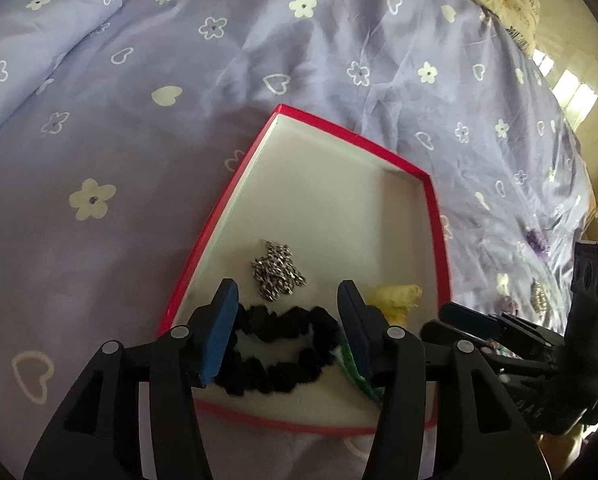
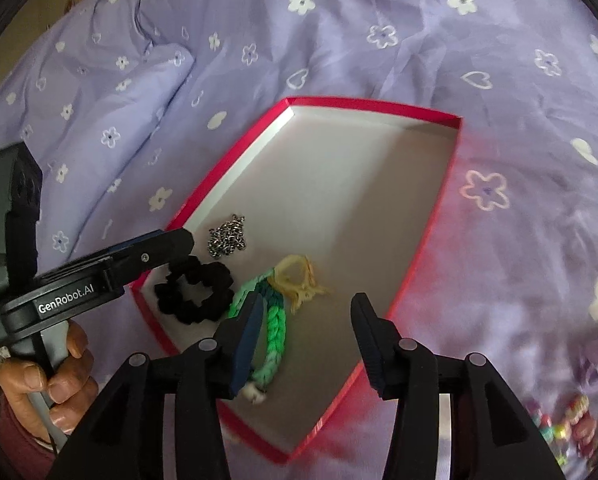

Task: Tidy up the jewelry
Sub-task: 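Carry the chain and clip into the red box and open both grippers, then move both open grippers back over the remaining jewelry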

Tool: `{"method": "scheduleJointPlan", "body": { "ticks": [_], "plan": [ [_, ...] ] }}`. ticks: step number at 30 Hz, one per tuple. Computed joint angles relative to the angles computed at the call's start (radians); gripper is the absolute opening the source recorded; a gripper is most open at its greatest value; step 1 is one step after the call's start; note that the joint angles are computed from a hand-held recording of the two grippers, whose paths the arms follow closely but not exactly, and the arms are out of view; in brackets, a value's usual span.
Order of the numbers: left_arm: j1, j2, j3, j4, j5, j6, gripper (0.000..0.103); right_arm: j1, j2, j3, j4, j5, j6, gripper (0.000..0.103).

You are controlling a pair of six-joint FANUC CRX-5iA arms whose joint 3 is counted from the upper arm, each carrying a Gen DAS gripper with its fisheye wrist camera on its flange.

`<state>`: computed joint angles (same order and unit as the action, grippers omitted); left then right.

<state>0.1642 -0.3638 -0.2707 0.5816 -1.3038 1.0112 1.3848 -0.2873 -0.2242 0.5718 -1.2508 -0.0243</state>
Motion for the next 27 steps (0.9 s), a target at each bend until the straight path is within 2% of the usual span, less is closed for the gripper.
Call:
{"method": "scheduleJointPlan", "body": {
  "ticks": [5, 13, 22, 27],
  "plan": [
    [0.025, -0.054, -0.017, 0.027, -0.048, -0.013, 0.050, 0.137, -0.080, -0.060, 0.116, -0.098, -0.155, 0.049],
    [-0.007, -0.124, -0.048, 0.052, -0.115, -0.020, 0.053, 0.441, -0.195, -0.137, 0.212, -0.419, -0.481, 0.051],
    [-0.121, -0.155, -0.044, 0.033, -0.143, 0.011, 0.053, 0.815, -0.250, -0.155, 0.170, -0.808, -0.843, 0.051],
    [-0.210, -0.151, -0.032, 0.006, -0.131, 0.043, 0.053, 0.982, -0.269, -0.154, 0.097, -0.962, -1.040, 0.051]
  ]
}}
